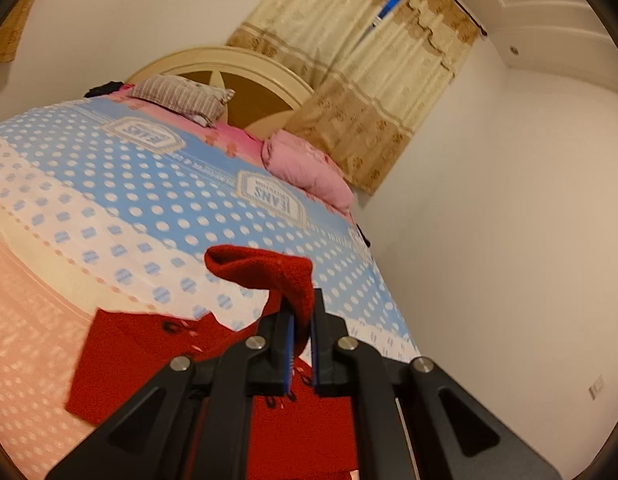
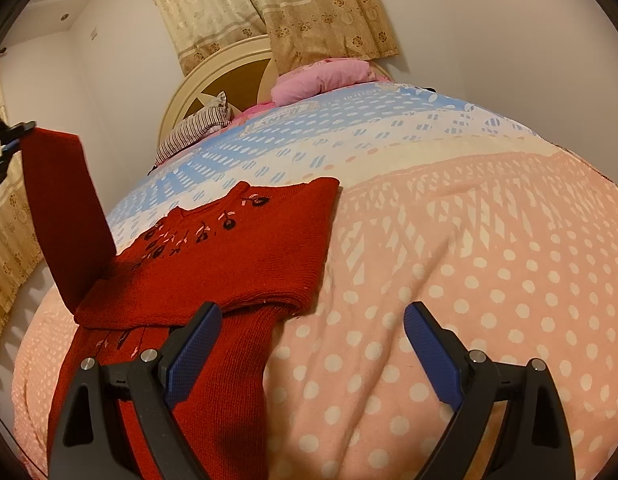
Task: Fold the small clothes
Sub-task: 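Lift the held sleeve and carry it across the sweater front with the left gripper, then open the left gripper to lay the sleeve on the sweater body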
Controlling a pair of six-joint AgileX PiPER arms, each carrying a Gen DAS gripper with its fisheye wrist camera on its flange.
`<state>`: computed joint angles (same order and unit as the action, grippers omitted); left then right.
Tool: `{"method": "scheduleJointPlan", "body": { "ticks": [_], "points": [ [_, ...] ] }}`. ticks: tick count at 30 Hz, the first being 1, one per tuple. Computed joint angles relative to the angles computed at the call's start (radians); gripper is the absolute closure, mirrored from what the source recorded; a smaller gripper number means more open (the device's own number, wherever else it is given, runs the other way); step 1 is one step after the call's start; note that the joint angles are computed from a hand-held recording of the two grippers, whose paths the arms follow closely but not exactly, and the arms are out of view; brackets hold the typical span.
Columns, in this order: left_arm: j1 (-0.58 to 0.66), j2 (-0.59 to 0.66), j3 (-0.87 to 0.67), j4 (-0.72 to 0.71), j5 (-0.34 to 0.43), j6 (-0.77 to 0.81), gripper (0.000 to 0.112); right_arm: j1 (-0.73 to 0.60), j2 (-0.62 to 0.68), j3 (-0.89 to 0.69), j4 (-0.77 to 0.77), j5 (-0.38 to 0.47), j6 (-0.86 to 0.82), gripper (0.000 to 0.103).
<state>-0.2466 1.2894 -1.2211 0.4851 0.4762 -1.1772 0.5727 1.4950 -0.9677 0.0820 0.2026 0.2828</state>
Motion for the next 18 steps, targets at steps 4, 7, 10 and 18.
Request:
{"method": "scheduleJointPlan", "body": {
  "ticks": [4,7,10,18],
  "points": [
    [-0.127,0.105,-0.012,0.212,0.013,-0.217,0.106,-0.002,-0.004,0.007,0.012,-0.008,-0.010,0.010],
    [-0.235,0.229,-0.059,0.360,0.092,-0.314,0.106,-0.004,-0.009,0.015,0.001,-0.019,0.009,0.010],
    [-0.286,0.337,-0.124,0.354,0.175,-0.264,0.104,-0.004,-0.023,0.032,-0.003,-0.034,0.024,0.010],
    [-0.386,0.306,-0.075,0.366,0.296,-0.140,0.028,-0.017,-0.043,0.057,0.076,-0.059,-0.027,0.010]
  ]
}}
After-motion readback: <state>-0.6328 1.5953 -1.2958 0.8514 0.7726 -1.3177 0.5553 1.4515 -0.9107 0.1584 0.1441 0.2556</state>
